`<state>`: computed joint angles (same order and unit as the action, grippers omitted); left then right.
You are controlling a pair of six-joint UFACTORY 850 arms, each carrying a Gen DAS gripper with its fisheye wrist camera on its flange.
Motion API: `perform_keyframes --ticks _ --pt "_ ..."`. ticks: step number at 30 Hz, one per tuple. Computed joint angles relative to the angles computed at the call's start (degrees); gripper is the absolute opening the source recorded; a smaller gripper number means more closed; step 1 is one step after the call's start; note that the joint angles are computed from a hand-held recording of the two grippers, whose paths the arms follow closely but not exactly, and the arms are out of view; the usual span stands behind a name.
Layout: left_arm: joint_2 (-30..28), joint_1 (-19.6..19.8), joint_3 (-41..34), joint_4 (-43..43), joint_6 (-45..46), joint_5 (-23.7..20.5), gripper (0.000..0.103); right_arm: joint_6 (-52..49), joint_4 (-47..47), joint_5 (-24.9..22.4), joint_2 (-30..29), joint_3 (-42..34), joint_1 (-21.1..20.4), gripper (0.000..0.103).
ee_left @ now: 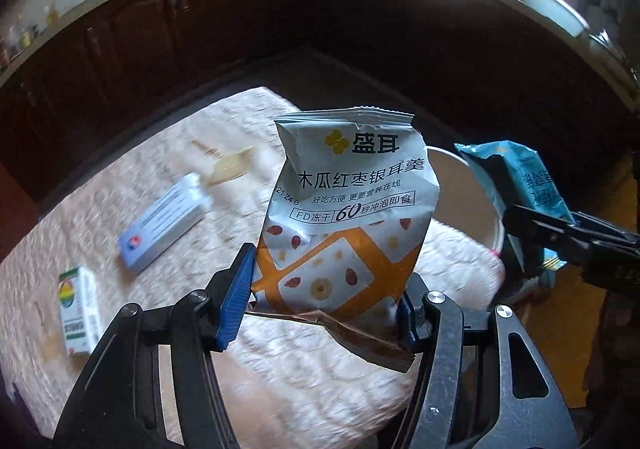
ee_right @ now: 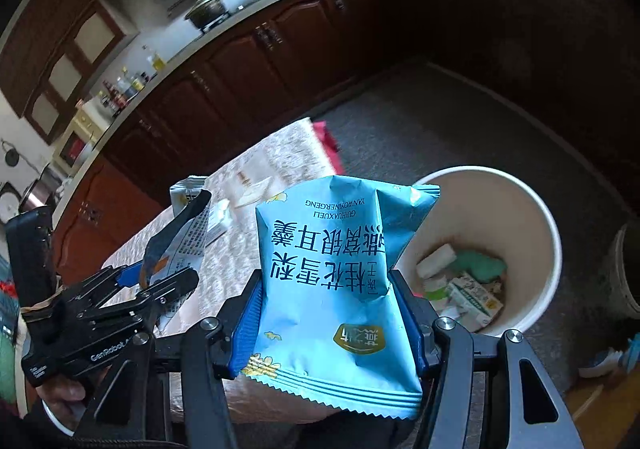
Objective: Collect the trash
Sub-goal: 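Carry both packets over the white bucket with both tools, then open both tools to drop the packets into the bucket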
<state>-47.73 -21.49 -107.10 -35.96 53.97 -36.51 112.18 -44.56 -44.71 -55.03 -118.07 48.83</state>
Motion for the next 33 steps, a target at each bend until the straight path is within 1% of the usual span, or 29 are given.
perform_keyframes --ticks 4,9,14,17,19,22,24,26,27,28,31,33 --pt "-0.3 -1.9 -0.7 0.7 -0.9 -0.7 0.059 4.1 -1.3 0.4 3.2 5.8 -0.1 0.058" --pt "-1.8 -4.0 -3.2 2.1 -3.1 -3.4 0.059 8.7 -2.1 1.2 6.5 12.2 -0.4 0.058" --pt "-5.0 -5.6 -8.1 3.5 -6.2 -7.9 0.059 9.9 -1.0 1.6 7.9 15.5 -1.0 0.058" --pt "-7.5 -6.3 -11.9 3.3 -8.0 -11.4 0.059 11.1 -0.5 2.4 8.7 17.4 -1.5 0.059" --pt "-9.0 -6.7 -14.1 3.6 -9.1 -12.9 0.06 12.2 -0.5 3.0 9.3 18.8 -1.7 0.059" --pt "-10.4 -7.4 -15.9 3.8 -10.1 -13.5 0.06 13.2 -0.4 3.5 9.9 20.3 -2.0 0.059" --pt "-11.1 -7.7 -16.6 3.5 -10.3 -14.0 0.061 12.8 0.7 2.9 9.5 20.1 -2.3 0.06" --pt "-11.6 -7.9 -17.0 2.6 -10.5 -14.2 0.061 12.8 1.6 2.3 9.7 20.6 -2.5 0.065" --pt "-12.1 -7.9 -17.5 2.5 -10.5 -14.3 0.062 13.3 1.8 1.9 9.8 20.8 -2.5 0.071" --pt "-12.4 -7.9 -17.9 2.4 -10.5 -14.4 0.063 14.2 1.6 1.7 10.0 21.2 -2.5 0.073" --pt "-13.1 -7.8 -18.6 1.9 -10.0 -14.7 0.07 15.7 1.6 1.8 10.5 22.3 -2.4 0.073" --pt "-13.0 -7.6 -18.3 1.0 -9.6 -14.6 0.072 15.6 2.0 2.0 10.5 22.4 -2.5 0.073"
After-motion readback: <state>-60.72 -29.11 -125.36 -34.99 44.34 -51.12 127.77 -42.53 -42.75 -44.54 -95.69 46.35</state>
